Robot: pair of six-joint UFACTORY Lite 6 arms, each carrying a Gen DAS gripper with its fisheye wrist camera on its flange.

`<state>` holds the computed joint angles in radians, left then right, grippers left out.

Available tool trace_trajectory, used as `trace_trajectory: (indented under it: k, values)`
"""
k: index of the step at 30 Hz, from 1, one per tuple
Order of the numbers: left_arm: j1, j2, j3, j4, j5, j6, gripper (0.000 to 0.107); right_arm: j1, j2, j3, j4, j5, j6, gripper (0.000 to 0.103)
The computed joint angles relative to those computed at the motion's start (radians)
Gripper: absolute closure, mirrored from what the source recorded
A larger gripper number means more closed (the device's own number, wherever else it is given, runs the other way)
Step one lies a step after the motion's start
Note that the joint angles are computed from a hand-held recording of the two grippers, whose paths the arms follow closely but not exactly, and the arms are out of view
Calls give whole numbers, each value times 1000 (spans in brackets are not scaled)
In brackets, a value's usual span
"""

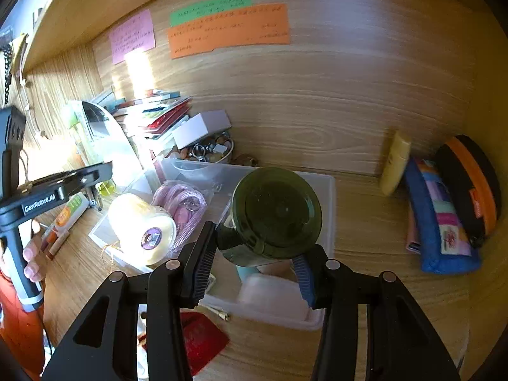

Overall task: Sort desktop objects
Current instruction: 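Carry bottle and shell over the clear box and open both tools to drop them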

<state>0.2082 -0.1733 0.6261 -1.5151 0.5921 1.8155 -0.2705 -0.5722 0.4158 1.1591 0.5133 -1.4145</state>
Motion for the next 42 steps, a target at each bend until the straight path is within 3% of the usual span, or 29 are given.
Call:
trace_trajectory:
  k: [6,8,12,20,35,39,42]
  values:
    - [-92,107,74,-40,-70,7,89,130,91,44,-2,-90,19,61]
    - [-100,132,81,-71,-81,29,89,196,115,42,20,-167,21,61]
    - [-109,159,74,-140,-82,99,89,266,182,29,161,-241,-91,61]
    - [-126,249,121,-78,-69,50,89,319,273,40,269,-275,-199,61]
    - [-161,174,51,-227,-142,181,89,354,279,24,569,-343,-514,60]
    - [-151,145,29,-249,-129,211,74,366,257,10,638,-360,-585,51]
    - [-146,124,13,-261,-118,238,74,392,225,-10,846,-387,-783,40]
